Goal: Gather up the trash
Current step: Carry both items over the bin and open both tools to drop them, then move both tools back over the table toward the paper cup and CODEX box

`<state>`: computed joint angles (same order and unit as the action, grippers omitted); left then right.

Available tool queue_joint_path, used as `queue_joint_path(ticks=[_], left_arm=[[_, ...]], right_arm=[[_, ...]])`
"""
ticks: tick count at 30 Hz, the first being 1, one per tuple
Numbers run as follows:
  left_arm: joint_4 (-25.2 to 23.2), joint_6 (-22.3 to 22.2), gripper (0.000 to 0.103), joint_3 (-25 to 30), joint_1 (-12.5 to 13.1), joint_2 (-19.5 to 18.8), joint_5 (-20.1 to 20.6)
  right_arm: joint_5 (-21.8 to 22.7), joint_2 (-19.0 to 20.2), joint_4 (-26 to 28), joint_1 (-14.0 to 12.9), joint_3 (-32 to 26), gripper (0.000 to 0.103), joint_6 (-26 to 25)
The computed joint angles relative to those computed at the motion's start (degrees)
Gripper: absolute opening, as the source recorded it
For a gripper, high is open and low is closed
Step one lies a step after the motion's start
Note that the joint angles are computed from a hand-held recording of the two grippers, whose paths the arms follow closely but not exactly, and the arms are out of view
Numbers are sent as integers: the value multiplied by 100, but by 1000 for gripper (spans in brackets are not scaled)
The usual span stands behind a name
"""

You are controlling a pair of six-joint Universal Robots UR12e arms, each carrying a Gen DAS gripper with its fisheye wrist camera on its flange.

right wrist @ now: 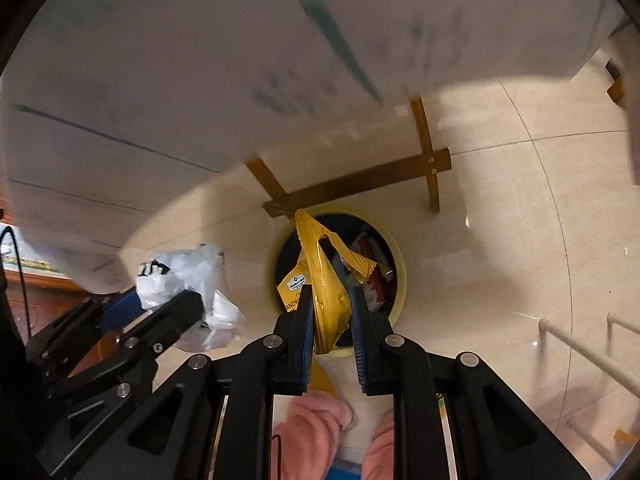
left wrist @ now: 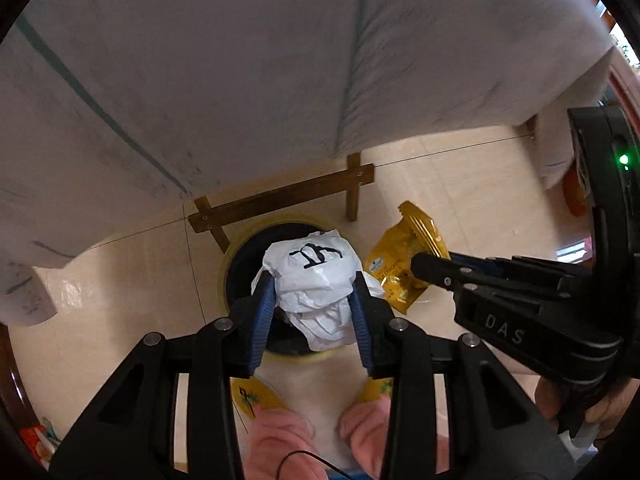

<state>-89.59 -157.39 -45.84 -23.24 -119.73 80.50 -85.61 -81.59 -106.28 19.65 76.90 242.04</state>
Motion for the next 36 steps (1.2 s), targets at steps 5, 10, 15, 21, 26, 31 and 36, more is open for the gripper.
queue_joint_path(ticks=[5, 10, 15, 21, 26, 31, 36], left_arm=[[779, 61, 40, -680, 57, 67, 39], [1022, 179, 45, -948, 103, 33, 142], [1123, 78, 46, -1122, 142, 48, 187], [1094, 37, 48, -1177, 142, 95, 246], [903, 91, 48, -1027, 140, 168, 268], [523, -10, 48, -634, 156, 197, 224], [-54, -269, 48, 161, 184, 135, 179]], right_arm=[[64, 193, -470, -2, 365, 17, -3], [19, 403, -787, 18, 527, 35, 82], [-24, 521, -950, 21, 598, 37, 19], [-78, 501, -899, 63, 524, 37, -20], [-144, 446, -737, 104, 341, 37, 31], [-281, 419, -347, 148, -72, 37, 33], [-385, 418, 248, 177, -686, 37, -3]])
